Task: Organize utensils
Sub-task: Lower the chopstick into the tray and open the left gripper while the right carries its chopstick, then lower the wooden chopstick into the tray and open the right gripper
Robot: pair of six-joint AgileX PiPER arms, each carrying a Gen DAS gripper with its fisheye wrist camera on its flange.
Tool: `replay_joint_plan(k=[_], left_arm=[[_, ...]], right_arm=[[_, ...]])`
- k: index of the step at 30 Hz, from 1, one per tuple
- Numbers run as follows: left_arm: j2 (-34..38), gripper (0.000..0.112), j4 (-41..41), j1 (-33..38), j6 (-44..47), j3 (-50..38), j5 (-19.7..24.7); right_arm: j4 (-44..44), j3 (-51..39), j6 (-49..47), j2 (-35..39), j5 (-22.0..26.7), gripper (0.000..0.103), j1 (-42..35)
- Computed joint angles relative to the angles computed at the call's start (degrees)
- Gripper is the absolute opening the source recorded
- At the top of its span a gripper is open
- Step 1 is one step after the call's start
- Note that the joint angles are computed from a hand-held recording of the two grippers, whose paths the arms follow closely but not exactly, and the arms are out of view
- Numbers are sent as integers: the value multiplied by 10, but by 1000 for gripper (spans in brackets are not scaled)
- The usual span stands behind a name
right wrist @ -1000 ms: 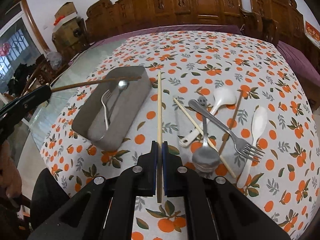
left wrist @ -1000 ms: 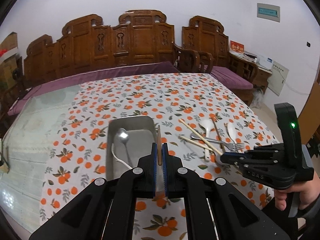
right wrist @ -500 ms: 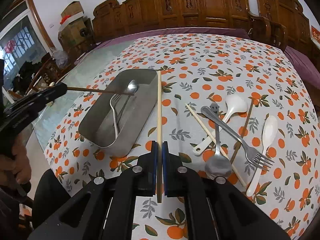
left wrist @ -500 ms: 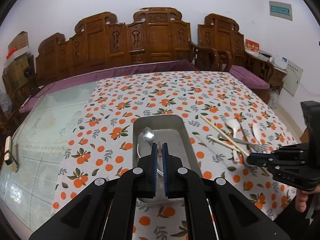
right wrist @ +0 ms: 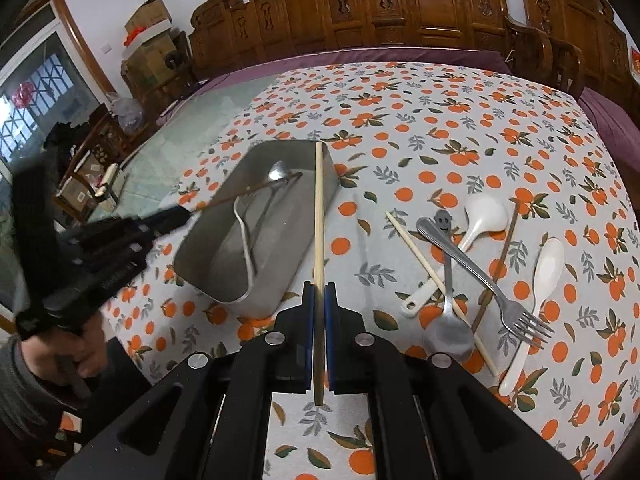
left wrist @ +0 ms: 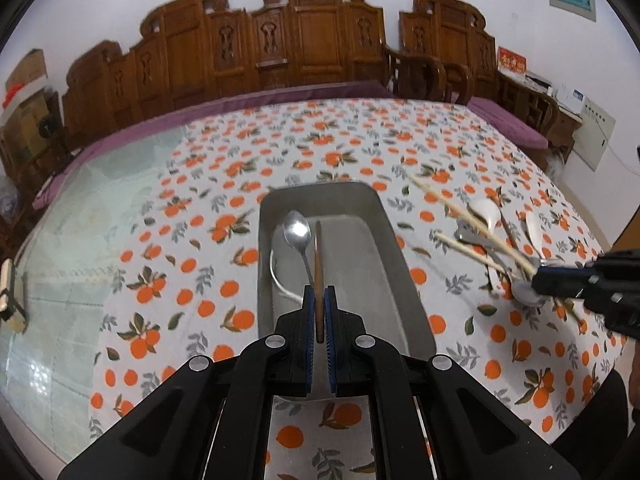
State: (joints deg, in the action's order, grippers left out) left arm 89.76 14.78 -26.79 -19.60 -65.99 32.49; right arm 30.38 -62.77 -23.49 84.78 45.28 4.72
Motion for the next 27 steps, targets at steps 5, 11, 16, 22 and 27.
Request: replay_joint_plan(k=[5, 11, 16, 22, 27], left_arm=[[14, 4, -63, 21, 66, -14, 10], [30, 4, -119, 38, 120, -31, 28], [31, 11, -141, 47, 152, -35, 39], [11, 28, -164, 64, 180, -34, 49], [-11, 44, -175, 92, 197, -36, 66]], right_arm=[[-12, -28, 5, 14, 16, 6, 3], [-12, -46, 7, 31, 20, 6, 12], [3, -54, 7, 46, 18, 6, 27], [8, -77, 22, 71, 14, 6, 55], [-10, -109, 60, 103, 4, 6, 89]])
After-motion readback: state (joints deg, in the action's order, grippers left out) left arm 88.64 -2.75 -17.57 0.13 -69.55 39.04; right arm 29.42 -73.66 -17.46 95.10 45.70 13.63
